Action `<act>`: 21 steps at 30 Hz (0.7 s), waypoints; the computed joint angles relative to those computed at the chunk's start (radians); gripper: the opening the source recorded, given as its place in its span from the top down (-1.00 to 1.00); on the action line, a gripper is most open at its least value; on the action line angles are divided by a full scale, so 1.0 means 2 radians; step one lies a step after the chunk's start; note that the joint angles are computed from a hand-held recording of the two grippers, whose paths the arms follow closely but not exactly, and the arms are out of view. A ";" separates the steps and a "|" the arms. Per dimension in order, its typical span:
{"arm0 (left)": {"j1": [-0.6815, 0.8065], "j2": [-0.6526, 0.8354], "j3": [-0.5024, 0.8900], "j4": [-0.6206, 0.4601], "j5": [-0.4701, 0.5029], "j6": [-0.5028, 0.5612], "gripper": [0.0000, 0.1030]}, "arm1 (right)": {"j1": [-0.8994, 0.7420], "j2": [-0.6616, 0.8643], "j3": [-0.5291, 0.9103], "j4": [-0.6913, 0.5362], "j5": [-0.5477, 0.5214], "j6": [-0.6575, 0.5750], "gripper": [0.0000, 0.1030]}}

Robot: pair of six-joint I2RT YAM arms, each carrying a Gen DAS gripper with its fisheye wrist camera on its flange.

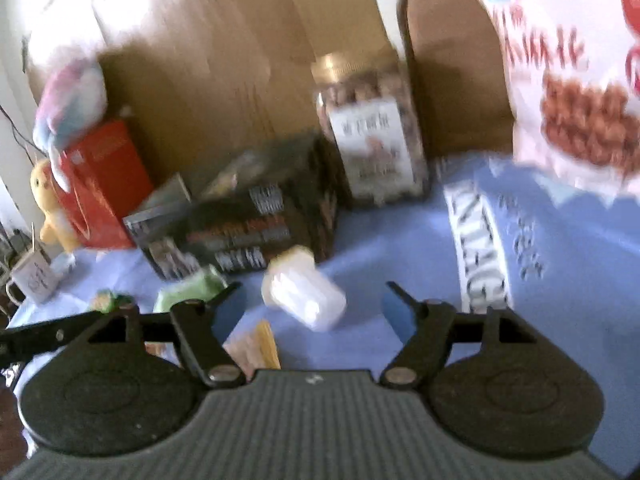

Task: Organize snacks
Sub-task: 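Grasp the small clear nut packet with the left tool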

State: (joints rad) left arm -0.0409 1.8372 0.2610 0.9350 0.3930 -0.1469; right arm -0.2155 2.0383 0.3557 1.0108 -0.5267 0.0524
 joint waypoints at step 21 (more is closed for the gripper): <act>0.062 0.103 0.003 0.099 0.049 -0.015 0.00 | 0.015 -0.049 -0.136 0.039 -0.034 -0.158 0.65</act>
